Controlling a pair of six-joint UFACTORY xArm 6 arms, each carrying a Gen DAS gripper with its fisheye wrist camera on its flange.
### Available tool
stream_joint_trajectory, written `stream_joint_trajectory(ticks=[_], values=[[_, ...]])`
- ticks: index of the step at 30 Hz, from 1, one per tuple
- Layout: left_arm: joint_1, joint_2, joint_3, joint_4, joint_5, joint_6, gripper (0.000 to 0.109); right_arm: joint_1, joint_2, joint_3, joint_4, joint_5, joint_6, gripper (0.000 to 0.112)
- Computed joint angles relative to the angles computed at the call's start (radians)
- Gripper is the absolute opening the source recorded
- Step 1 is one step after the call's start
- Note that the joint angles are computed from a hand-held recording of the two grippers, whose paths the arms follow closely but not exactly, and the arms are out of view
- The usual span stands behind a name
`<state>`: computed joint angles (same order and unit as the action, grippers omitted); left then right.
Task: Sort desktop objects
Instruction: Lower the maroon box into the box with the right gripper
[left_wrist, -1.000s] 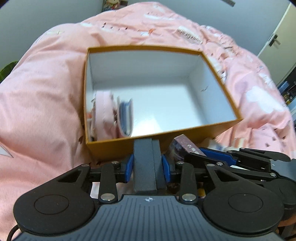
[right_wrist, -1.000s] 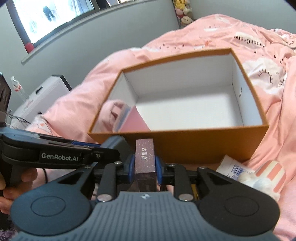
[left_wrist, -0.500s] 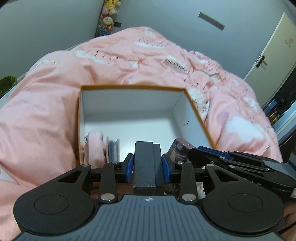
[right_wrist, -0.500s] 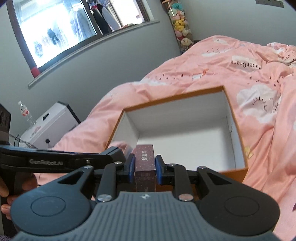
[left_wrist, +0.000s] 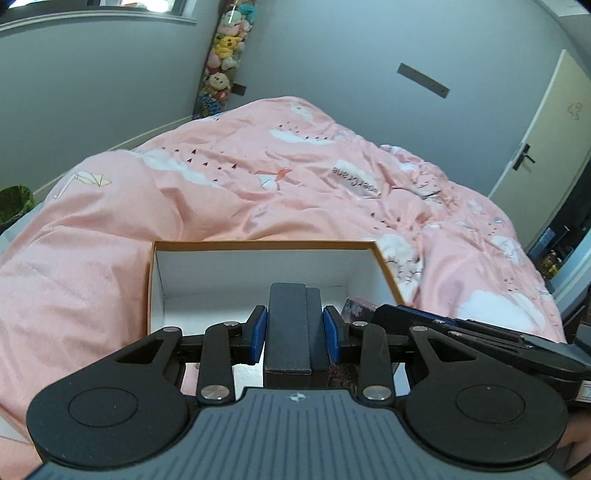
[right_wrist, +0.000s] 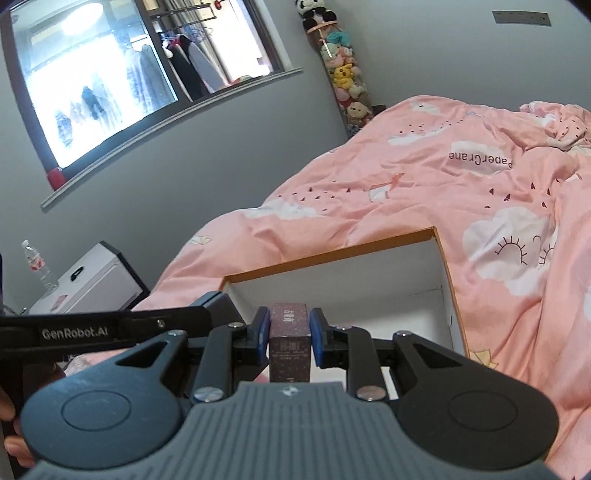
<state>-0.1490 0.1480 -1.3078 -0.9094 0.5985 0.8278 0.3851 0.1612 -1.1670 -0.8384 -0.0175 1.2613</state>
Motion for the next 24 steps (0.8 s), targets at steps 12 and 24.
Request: stream_joint_trajectory(ticks=[12, 24], values=[[-0.047, 0.117, -0.004, 0.089, -0.118, -0.101, 0.037, 0.018, 0.158, -0.086, 0.238, 0.041, -0.137, 0.024], [-0.092, 0.127, 0.069, 0.209, -0.234, -0.096, 0.037, 0.043, 0.217, -0.090, 0.475, 0.081, -0.288, 0.024]])
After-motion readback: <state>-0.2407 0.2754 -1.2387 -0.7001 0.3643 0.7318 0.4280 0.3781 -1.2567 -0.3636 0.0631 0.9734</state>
